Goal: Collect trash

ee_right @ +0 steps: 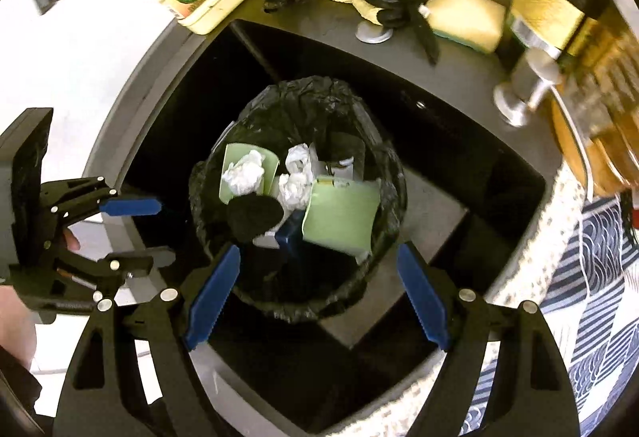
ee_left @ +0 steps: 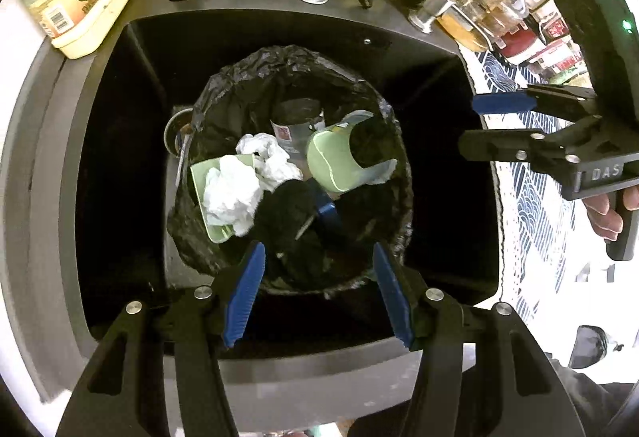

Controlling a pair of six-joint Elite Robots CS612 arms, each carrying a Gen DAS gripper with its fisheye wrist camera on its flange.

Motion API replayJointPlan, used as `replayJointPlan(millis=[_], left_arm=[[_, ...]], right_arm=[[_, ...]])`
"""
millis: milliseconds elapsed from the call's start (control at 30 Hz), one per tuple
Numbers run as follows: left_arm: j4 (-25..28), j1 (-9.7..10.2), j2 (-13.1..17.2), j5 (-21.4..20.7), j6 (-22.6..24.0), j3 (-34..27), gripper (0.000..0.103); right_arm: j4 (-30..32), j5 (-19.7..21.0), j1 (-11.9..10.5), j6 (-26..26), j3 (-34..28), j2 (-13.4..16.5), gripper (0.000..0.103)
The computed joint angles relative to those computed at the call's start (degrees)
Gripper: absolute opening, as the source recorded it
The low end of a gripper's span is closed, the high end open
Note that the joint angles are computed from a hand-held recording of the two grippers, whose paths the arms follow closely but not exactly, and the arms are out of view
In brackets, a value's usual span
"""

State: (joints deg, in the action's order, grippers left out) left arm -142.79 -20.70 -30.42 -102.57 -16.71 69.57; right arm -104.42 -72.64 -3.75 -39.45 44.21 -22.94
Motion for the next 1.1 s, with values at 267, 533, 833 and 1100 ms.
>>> replayJointPlan(millis=[267,533,833,1100], left_arm=[[-2.45,-3.36,-2.99,5.04,-7.42,3.58,0.067],[-4.0,-8.52,-6.13,12.98,-15.62,6.96,0.067],[-7.01,-15.13,-9.91,21.55,-24.26,11.27,0.072],[-8.95,-21.18,-12.63,28.41,-27.68,13.75,0.084]], right_arm=[[-5.36,4.35,-3.96,-8.62,10.38,-7.31,0.08],[-12.94,9.18,-9.11,-16.48,19.56,-13.85,0.08],[-14.37,10.04,-14.48,-23.7,26.11,-18.83,0.08],[-15.46,12.52,-18.89,-26.83,30.99,-22.79,0.085]])
